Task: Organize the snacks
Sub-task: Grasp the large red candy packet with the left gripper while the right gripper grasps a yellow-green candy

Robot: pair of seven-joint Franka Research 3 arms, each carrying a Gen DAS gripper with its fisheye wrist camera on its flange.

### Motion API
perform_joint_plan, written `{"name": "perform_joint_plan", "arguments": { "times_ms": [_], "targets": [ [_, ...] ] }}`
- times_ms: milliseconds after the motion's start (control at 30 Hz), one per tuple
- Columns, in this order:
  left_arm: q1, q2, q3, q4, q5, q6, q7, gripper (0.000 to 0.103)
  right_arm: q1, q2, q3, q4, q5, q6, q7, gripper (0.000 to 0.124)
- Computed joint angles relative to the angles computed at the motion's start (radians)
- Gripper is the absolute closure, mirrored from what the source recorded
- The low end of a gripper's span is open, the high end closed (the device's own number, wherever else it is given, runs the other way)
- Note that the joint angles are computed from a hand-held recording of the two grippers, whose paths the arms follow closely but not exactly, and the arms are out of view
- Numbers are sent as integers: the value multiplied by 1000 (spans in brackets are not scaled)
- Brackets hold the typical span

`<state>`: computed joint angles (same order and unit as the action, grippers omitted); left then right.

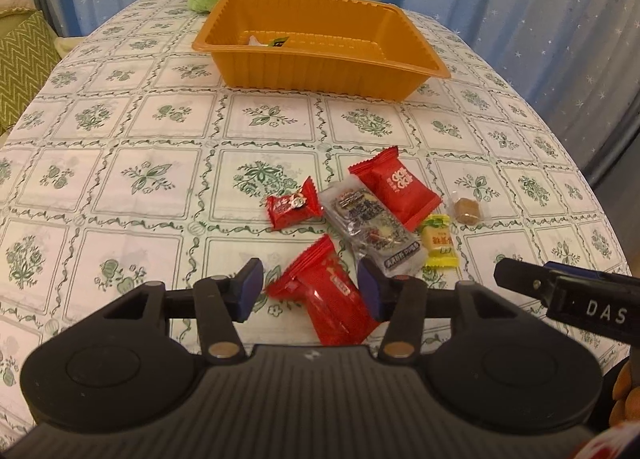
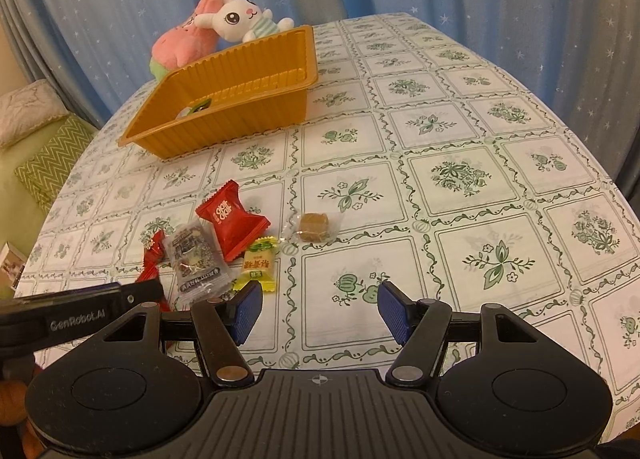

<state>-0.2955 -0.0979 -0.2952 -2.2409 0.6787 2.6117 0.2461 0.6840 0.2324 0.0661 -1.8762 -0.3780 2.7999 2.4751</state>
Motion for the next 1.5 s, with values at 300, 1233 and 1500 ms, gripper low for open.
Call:
{"name": "perform_joint_plan", "arguments": {
  "times_ms": [300,1233,1500],
  "targets": [
    [-9,1,-1,-9,-31,-1,14,59,4,4,0,2,3,-1,-2,59],
    [32,-27,8,-38,14,36,29,79,114,216,-87,249,16,-26,-134,92],
    [33,-25,8,-41,9,42,35,79,145,233,-111,272,-56,-52,-136,103]
  ]
}}
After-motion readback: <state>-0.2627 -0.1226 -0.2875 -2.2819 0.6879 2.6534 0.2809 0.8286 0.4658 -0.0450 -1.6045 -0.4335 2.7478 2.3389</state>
